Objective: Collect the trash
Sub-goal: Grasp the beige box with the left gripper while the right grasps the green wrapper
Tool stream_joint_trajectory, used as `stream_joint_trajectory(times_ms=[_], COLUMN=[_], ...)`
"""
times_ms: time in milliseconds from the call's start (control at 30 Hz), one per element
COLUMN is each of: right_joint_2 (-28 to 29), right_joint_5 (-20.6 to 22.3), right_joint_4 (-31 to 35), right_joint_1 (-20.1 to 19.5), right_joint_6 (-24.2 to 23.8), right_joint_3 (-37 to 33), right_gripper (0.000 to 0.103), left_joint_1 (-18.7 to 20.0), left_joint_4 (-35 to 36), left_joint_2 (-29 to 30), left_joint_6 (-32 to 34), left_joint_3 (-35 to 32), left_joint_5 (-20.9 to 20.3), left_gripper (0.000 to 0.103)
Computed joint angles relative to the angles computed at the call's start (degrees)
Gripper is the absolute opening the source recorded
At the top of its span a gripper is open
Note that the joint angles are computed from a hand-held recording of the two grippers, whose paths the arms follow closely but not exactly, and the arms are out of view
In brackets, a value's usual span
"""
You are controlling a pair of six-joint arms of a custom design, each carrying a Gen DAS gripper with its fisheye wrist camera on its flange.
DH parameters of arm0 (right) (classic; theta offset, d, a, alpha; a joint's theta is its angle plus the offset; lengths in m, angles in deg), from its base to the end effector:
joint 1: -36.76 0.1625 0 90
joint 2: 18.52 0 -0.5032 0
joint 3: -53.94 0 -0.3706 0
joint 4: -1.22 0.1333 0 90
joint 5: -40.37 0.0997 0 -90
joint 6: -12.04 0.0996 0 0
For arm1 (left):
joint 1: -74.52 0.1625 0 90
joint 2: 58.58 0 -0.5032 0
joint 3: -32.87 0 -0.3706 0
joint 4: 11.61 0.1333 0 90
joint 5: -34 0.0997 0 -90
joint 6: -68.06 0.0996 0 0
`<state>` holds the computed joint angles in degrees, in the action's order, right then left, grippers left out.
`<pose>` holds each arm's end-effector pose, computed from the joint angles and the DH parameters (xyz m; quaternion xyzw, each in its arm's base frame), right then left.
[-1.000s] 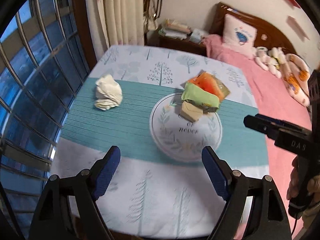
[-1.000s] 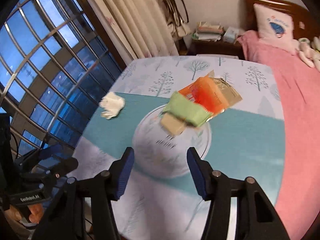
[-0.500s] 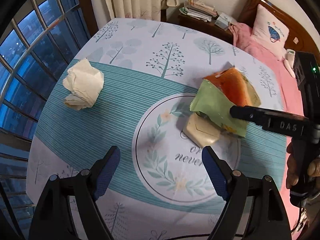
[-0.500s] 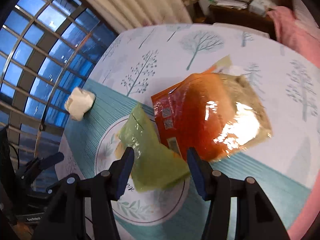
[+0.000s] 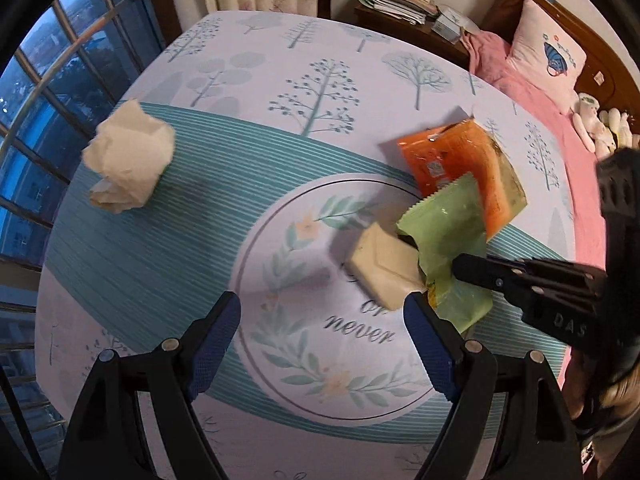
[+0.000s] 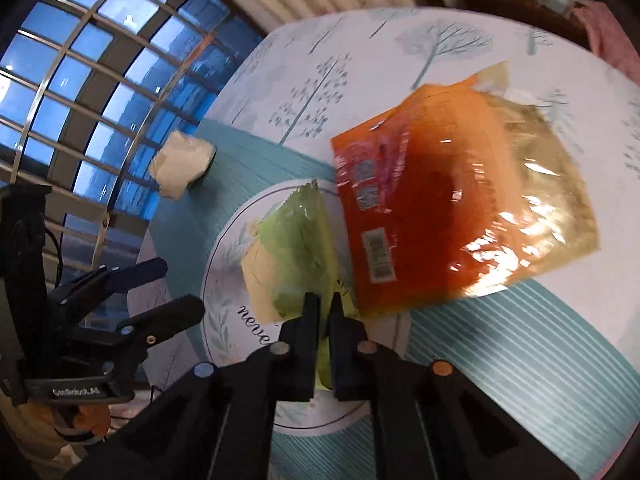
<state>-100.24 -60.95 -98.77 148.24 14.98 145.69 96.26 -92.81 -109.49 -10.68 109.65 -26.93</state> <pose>0.3025 -0.4581 0.4982 0.1603 -0.9821 0.0205 0.0965 -0.5673 -0.4218 0.2630 -0.0099 0.9270 -0.1478 0.3446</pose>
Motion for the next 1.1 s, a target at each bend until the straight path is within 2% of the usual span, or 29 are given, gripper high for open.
stream_joint_trajectory(times_ms=[233,433,700,733,767,833,1100], right_joint_2=[-3.94,-6.39,-7.05,-7.06,-7.09,-7.27,-8.19], right_joint_5=[-4.01,-3.41,-2.92,-3.01,-3.19,-3.36,-4.80], right_joint_4=[-3.93,-5.83,-7.56,-7.84,-8.15,-8.57,-9.15], right_joint_1=[0.00,-1.34,-1.81,-1.72,-1.63,-1.55,0.06], right_joint_6=[4.39,6.69,7.32,7.33,7.31,7.30,9.32], right_joint_3=[3.78,5.77,6.97,7.13,7.30,7.60,8.64], right_gripper=[0.002,0.002,0.002,0.002,0.002,0.002,0.002], left_joint_1=[1.45,2.94,4.12,4.13,4.03,3.51,1.20], left_joint_4=[-2.54,-2.28,-2.07,-2.01,-2.11,-1.10,-0.97], left_joint_2=[2.60,5.11,7.01,7.07,7.07,7.32,5.62], left_joint_6=[5.10,12.23,14.98,15.06,15.07,15.28,15.68], left_joint_3=[-1.51,-3.41,-3.98,-3.91,-3.69,-3.88,-1.92], left_joint_5=[-1.30,-3.68,-4.81,-4.66,-4.31,-2.65,-0.23], left_gripper=[0.082,0.082,0.082,0.081,0.070,0.061,0.061])
